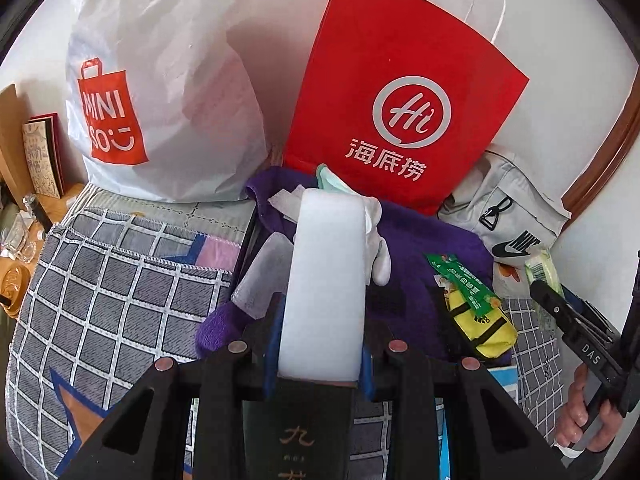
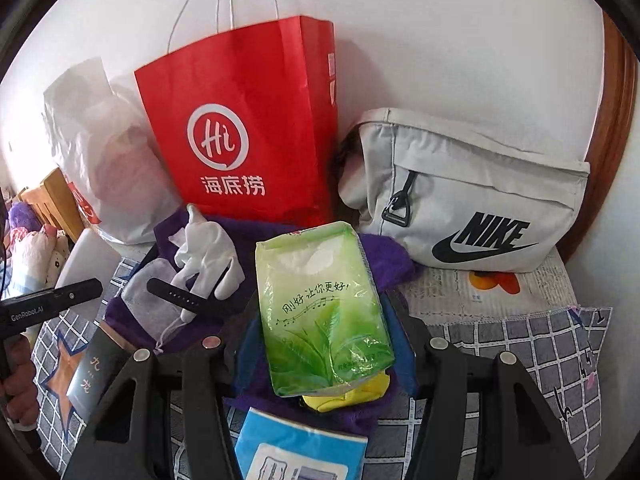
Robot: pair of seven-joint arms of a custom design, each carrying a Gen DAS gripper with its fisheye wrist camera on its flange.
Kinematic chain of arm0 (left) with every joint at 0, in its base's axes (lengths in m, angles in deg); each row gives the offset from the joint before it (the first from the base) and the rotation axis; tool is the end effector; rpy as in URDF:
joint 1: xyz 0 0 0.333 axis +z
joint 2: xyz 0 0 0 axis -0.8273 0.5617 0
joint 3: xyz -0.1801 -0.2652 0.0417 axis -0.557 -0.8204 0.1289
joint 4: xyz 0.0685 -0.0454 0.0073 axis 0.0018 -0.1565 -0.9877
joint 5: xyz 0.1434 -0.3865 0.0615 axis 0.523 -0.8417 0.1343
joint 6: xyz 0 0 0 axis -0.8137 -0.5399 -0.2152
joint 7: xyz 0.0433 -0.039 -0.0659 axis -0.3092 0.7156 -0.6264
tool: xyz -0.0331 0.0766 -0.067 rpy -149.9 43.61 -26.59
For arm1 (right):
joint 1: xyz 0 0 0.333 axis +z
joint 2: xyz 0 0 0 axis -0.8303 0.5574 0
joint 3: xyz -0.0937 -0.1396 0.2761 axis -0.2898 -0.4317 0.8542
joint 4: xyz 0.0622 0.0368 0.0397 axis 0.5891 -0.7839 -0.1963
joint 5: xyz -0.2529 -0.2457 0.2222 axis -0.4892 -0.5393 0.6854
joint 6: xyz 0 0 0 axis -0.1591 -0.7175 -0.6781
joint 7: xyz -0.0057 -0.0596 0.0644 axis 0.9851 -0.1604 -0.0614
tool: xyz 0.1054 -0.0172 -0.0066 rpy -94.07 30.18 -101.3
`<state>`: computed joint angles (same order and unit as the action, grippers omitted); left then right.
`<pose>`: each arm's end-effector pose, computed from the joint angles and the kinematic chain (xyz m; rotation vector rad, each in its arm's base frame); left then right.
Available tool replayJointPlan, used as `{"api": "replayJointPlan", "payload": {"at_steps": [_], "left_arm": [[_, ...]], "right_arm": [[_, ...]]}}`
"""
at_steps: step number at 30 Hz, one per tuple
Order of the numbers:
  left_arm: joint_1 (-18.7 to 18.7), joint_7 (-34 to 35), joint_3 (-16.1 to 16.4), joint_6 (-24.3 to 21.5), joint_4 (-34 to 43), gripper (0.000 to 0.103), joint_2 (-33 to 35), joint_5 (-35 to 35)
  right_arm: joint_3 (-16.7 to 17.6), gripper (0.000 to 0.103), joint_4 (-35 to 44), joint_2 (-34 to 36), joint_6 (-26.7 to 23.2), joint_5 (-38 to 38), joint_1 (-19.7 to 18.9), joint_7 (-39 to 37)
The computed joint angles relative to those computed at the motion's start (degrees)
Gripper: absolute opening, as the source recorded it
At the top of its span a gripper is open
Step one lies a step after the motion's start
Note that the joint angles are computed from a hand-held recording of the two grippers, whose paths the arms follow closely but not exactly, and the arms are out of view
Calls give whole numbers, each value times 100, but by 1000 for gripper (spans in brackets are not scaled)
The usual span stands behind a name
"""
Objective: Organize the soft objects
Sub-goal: 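Carry the foam block and tissue pack in both tools over the purple towel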
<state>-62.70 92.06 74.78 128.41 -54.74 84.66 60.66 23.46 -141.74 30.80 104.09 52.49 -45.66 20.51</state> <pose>0.5948 -0.1701 0.4750 -2.0061 1.9075 -0.9199 0.5861 0.1224 0.4726 -1.8094 1.6799 -0.5681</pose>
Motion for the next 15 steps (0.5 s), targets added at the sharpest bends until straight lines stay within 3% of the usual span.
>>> {"api": "replayJointPlan", "payload": {"at_steps": [15], "left_arm": [[90, 103, -43, -26, 500, 30, 581, -68]], "right_arm": [[61, 57, 744, 833, -208, 340, 1, -433]]}}
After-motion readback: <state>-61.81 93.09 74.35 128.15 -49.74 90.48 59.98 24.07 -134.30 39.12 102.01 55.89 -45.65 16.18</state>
